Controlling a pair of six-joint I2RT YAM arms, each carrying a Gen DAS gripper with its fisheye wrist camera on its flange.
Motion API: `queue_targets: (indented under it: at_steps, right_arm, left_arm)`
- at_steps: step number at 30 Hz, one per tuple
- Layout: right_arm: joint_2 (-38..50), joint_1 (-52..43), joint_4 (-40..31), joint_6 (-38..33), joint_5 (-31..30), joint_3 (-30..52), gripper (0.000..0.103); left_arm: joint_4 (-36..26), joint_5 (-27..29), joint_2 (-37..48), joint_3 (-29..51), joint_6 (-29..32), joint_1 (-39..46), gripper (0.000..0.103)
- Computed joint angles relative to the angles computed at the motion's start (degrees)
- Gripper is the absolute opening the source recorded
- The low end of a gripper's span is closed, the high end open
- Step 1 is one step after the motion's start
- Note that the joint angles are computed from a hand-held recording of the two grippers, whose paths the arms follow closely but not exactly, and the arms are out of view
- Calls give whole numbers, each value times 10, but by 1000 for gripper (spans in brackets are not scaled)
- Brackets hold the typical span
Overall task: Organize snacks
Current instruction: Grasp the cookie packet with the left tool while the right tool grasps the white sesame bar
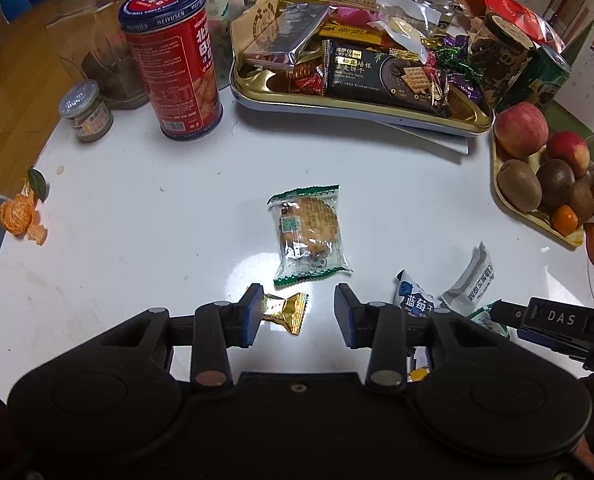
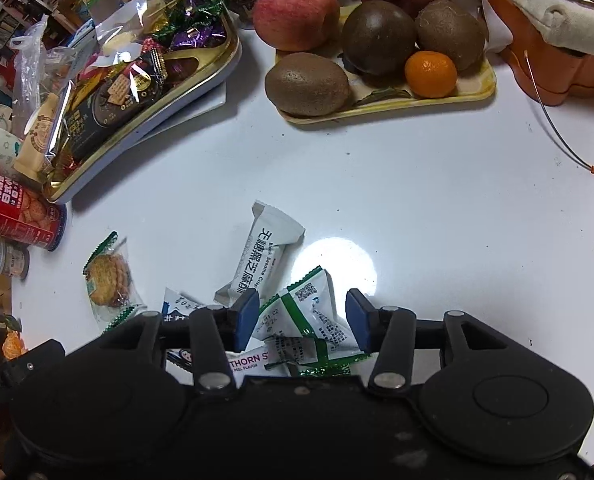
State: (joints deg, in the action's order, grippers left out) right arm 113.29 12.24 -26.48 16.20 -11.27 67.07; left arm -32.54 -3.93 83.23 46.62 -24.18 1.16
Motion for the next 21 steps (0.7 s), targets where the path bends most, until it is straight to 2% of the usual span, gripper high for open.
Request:
queue_targets:
  at_steps: [16,18,19,21]
  right_arm:
    - [27,55,28,-48,63,-11,56]
    - [28,60,36,-50,73,-16,56]
    - [26,61,41,-50,78,-20,51]
    - [25,61,40,-51,85,-20,48]
  left_arm:
    - [13,17,8,-15,21,35,49]
    - [19,17,12,-19,27,37,49]
    - [21,15,14,-20,28,37,49]
    - [28,15,20,-22,27,37,49]
